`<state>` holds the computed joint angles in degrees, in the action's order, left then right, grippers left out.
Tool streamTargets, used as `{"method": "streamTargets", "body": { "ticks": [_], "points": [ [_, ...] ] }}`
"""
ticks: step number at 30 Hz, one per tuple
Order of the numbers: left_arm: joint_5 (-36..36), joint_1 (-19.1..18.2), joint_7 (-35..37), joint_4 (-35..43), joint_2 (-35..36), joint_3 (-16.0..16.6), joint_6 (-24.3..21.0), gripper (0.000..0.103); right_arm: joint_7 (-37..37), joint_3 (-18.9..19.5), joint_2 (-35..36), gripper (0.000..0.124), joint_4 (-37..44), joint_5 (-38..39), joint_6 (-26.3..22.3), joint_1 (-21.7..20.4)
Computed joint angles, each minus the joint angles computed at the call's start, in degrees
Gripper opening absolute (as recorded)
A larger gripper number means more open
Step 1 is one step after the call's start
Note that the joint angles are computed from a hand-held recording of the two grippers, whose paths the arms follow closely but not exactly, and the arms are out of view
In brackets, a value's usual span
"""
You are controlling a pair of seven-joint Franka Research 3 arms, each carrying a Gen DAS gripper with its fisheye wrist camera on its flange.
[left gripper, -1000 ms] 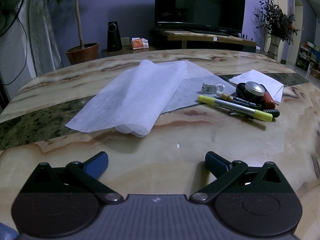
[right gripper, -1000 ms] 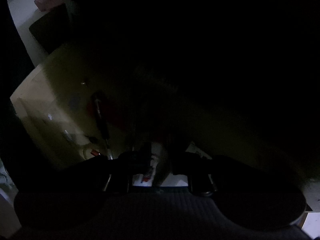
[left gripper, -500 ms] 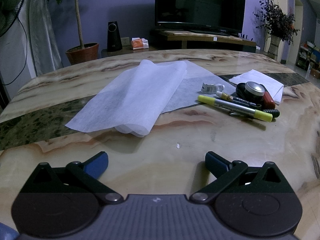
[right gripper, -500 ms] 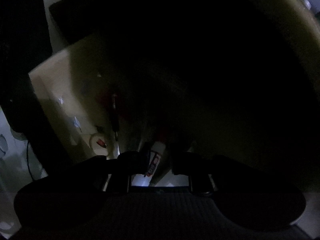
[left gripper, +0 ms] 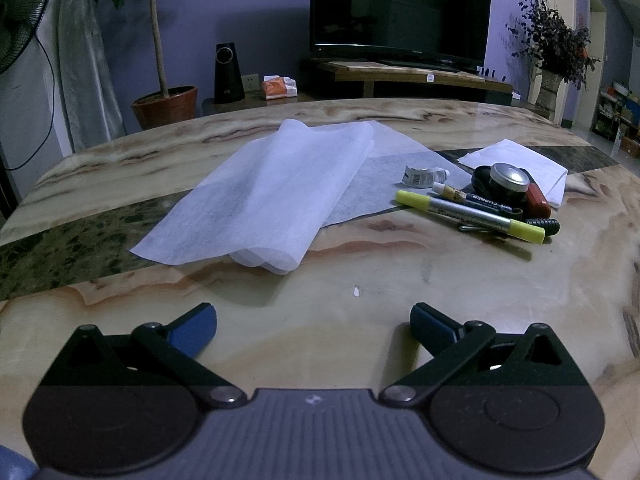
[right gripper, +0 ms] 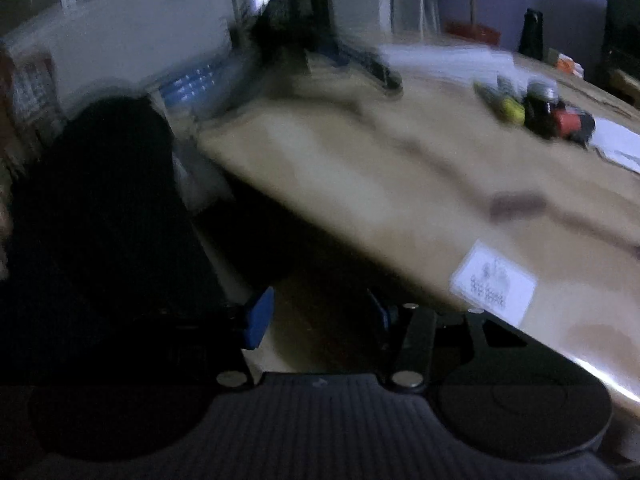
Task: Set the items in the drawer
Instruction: 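Raise the open right gripper out of the drawer above the table, then move the open right gripper toward the yellow marker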
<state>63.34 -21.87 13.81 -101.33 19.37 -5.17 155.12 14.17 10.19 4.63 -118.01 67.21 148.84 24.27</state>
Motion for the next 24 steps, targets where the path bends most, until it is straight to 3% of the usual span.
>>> {"method": "streamTargets", "body": {
  "ticks": [3, 5, 11, 15, 20, 24],
  "points": [
    [-0.01, -0.01, 0.01, 0.0, 0.0, 0.01, 0.01, 0.103, -3.9, -1.17, -0.49, 0.054, 2.13, 9.83, -8.52, -2.46],
    [-0.01, -0.01, 0.01, 0.0, 0.0, 0.02, 0.01, 0.103, -5.3, -1.35, -0.63, 0.054, 3.1, 13.05, -7.58, -2.62],
    [-0.01, -0.03, 0.01, 0.03, 0.02, 0.02, -0.01, 0.103, -4.68, 0.82, 5.99, 0.055, 10.2, 11.9, 15.51, 0.89],
    [-0.01, -0.02, 0.01, 0.0, 0.0, 0.03, 0.01, 0.103, -3.22, 2.79, 13.16, 0.055, 18.0, 10.79, 22.1, -0.22],
    [-0.01, -0.02, 0.01, 0.0, 0.0, 0.03, 0.0, 0.103, 2.38, 1.34, 20.29, 0.055, 24.99, -4.32, 26.91, 2.62],
    [-0.01, -0.02, 0.01, 0.0, 0.0, 0.03, 0.0, 0.103, 12.73, -3.45, 25.25, 0.054, 30.82, -16.35, 24.26, 6.0]
  ]
}}
